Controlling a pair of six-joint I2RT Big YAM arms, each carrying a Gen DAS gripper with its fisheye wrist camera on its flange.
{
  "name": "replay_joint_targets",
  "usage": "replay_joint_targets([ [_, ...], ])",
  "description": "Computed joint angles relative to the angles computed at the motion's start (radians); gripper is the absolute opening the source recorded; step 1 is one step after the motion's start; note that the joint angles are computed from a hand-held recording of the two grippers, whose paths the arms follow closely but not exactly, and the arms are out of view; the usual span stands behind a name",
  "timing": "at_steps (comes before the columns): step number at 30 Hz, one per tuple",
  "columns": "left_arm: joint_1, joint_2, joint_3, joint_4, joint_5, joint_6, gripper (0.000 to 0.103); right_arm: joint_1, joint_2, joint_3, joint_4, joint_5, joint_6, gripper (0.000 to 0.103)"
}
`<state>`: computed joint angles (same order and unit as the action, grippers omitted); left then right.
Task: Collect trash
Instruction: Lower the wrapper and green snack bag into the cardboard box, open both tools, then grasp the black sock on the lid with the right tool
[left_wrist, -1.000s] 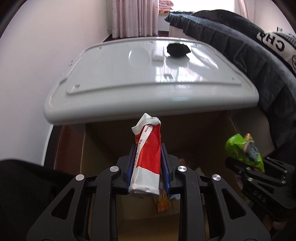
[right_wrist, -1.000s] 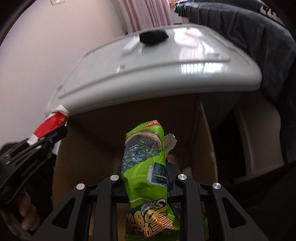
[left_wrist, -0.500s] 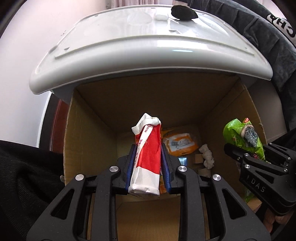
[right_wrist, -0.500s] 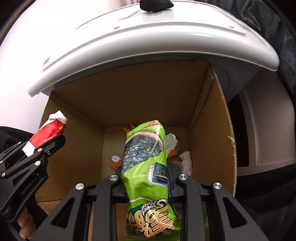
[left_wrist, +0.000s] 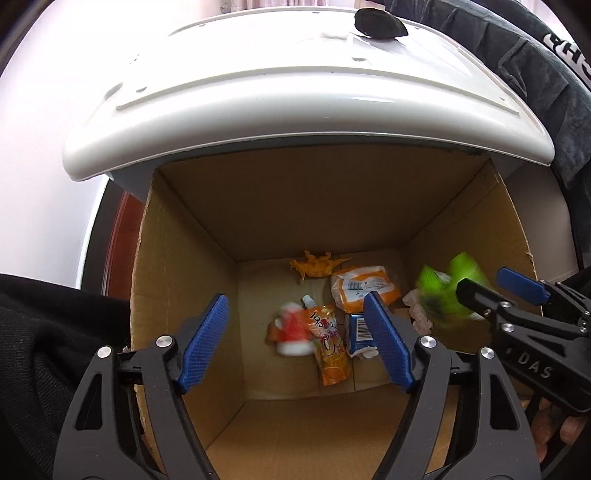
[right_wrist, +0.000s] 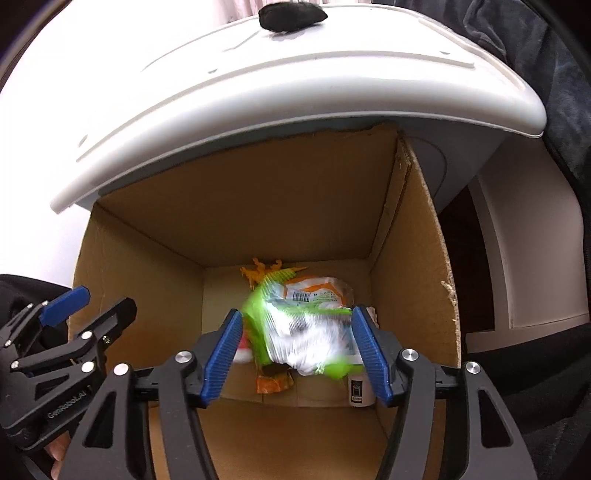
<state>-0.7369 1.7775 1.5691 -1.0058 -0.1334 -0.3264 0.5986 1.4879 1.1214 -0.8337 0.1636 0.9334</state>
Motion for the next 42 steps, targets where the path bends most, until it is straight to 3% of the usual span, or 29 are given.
replay_joint_targets([
  [15,0.001,-0.016,-0.015,0.019,-0.008,-0.019,0.074,-0.002,-0.021,0.018,-0.018,0.028,0.009,0.066],
  [20,-0.001,-0.031,-0.024,0.037,-0.013,-0.017,0.074,-0.025,-0.053,0.064,-0.045,0.060,-0.060,0.066],
  [24,-0.008,-0.031,-0.019,0.053,-0.021,-0.006,0.074,-0.097,-0.047,0.153,-0.049,0.085,-0.142,0.074],
  [30,-0.014,-0.025,-0.005,0.067,-0.041,0.019,0.074,-0.218,0.086,0.391,-0.086,0.114,-0.258,0.074],
  [37,-0.017,-0.025,-0.002,0.085,-0.062,0.039,0.074,-0.282,0.280,0.644,-0.132,0.113,-0.296,0.074],
  [42,-0.016,-0.029,-0.008,0.093,-0.085,0.052,0.074,-0.323,0.455,0.851,-0.214,0.097,-0.331,0.074],
])
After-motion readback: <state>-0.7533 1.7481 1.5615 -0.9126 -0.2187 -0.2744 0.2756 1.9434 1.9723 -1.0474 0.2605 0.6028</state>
